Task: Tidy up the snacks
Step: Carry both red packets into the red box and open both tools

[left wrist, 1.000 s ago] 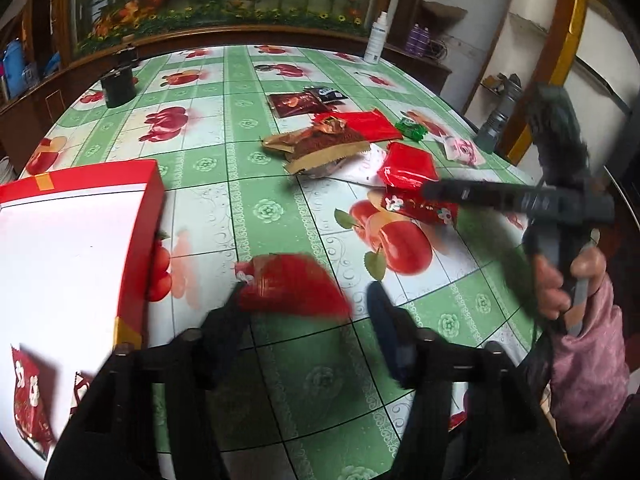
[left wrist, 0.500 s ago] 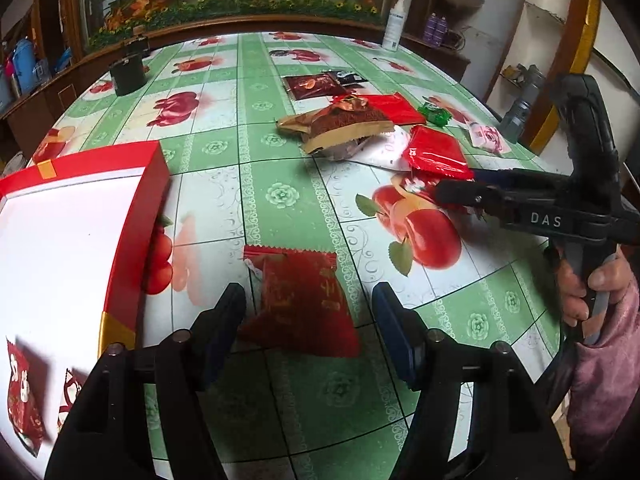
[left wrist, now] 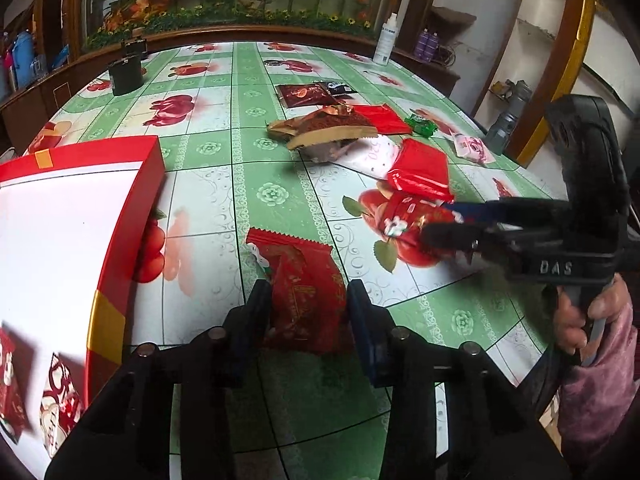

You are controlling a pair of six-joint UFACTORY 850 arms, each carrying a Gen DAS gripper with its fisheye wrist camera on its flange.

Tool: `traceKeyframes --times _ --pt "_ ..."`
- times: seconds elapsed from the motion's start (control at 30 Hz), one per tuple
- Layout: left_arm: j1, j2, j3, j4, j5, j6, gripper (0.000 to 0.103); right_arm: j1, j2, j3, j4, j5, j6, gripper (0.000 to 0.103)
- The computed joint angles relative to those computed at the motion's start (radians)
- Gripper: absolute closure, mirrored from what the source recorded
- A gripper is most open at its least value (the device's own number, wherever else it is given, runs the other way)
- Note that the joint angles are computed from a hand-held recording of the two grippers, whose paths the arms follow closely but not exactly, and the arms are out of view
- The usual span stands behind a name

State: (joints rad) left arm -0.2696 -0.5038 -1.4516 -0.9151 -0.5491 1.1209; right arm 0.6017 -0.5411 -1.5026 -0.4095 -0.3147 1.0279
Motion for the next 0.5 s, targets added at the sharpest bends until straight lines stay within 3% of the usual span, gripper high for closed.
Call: traceKeyframes --times 0.23,0.5 --pt "0.0 0.014 0.02 -0.006 0.013 -0.029 0.067 0.006 0.008 0.021 0.039 0.071 -0.004 0.054" --pt "0.014 0.047 0.065 -0.06 0.002 0.01 0.067 0.021 0.009 0.015 0.027 0.063 0.067 0.055"
